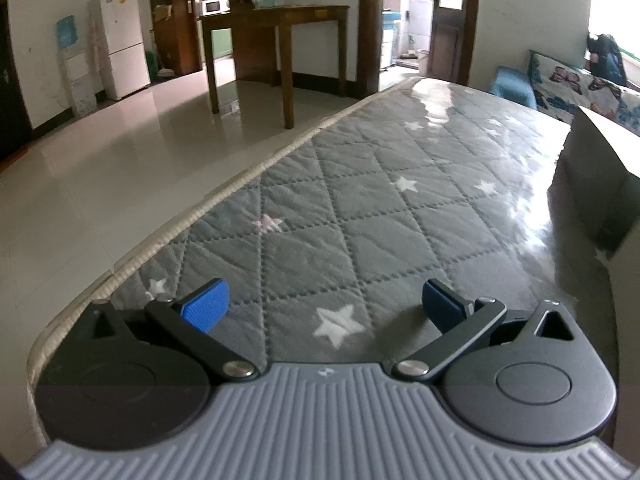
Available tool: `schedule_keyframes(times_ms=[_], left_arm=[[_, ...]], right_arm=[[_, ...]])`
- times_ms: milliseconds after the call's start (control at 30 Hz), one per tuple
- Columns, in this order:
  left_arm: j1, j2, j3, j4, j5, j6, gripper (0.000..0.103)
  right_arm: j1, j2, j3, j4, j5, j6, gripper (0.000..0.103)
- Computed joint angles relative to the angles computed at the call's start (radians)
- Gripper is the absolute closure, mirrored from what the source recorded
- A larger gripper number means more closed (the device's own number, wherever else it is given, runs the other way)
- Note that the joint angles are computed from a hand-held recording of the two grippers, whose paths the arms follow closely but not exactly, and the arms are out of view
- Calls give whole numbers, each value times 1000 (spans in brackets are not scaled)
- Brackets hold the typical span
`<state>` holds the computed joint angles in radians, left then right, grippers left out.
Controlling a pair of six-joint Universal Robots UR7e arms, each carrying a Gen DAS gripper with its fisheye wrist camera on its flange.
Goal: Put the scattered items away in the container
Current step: 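Move both tools toward the open white box on the table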
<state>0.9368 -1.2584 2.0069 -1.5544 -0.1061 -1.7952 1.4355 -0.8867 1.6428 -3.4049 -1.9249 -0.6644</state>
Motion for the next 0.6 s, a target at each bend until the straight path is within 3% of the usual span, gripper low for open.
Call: schedule_keyframes(times_ms=[167,267,500,600], left_arm=[[-29,-15,83,-280,0,220,0],[-55,-33,112,-328,0,268,0],[-119,-87,161,-282,-18,244,0],[-144,-109,188,-369,-40,321,0]], right_arm=[[4,-32,50,-1,5,-19,0],[8,-56,80,12,11,-33,0],[22,-111,150,44,29,-70,0],[28,-131,183,46,38,-105,0]])
